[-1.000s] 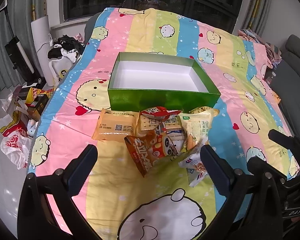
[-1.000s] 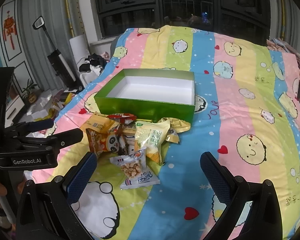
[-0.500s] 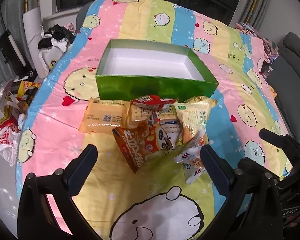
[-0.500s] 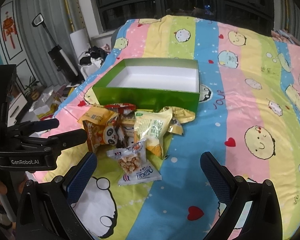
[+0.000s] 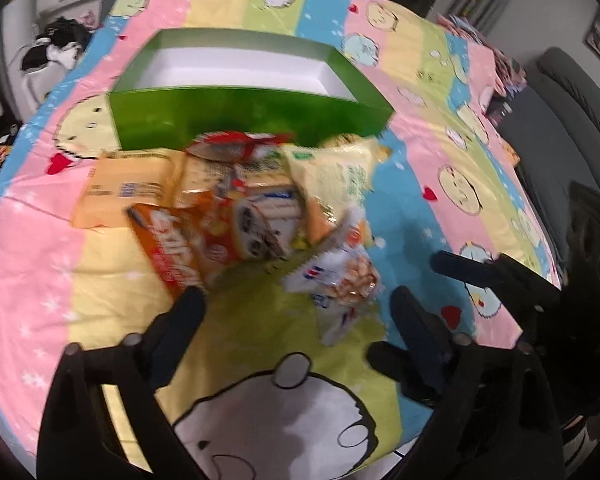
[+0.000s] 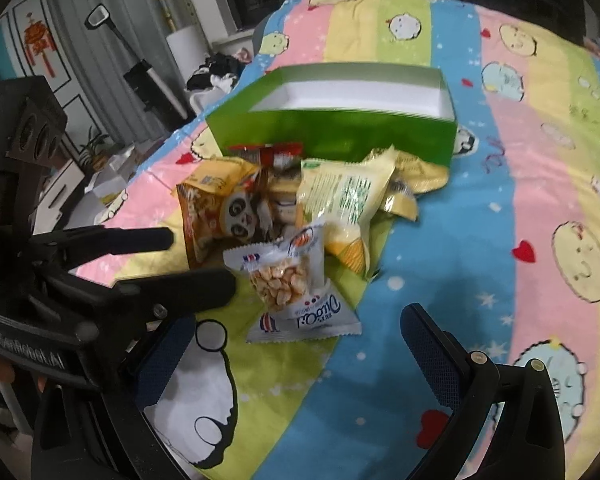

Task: Organize snacks
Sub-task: 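Move the right tool toward the white peanut bag in the snack pile, then grasp the white peanut bag with the right tool and lift it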

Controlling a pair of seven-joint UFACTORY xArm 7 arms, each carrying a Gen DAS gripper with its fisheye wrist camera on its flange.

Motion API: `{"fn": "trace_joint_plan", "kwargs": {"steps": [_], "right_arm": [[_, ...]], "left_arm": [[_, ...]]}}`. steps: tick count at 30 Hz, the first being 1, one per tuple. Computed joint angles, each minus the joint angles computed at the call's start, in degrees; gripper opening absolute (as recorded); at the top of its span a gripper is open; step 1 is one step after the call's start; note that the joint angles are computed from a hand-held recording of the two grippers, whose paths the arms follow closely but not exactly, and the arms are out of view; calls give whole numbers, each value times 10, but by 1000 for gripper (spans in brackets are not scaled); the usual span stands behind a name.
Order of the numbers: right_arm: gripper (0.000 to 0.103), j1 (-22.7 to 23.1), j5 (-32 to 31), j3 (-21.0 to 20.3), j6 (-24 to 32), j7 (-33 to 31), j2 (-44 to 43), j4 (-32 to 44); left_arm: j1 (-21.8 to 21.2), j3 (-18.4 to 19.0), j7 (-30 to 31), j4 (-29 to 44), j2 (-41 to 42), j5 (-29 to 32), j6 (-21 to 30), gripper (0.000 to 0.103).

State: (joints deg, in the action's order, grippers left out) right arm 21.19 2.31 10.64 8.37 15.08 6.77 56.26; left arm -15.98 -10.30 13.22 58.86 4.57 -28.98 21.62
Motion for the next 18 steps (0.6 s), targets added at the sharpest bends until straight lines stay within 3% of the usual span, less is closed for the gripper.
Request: {"fn": "trace_joint_plan", "kwargs": {"steps": [4,9,15,18], "right_arm": [[94,-23,68,30,-16,-60,20,6],[83,-82,221,101,-18,-206,41,16],[74,-90,293,116,-27,-279,58,26],[65,-81,290,105,-26,-281,64,31]], "left_arm": [[-4,-6,12,18,19,-1,7,79],[0,-15,25,44,45,-4,28,74],[3,-20,25,67,65,3,53,66],[10,-24,33,79,76,-15,73,57]]}}
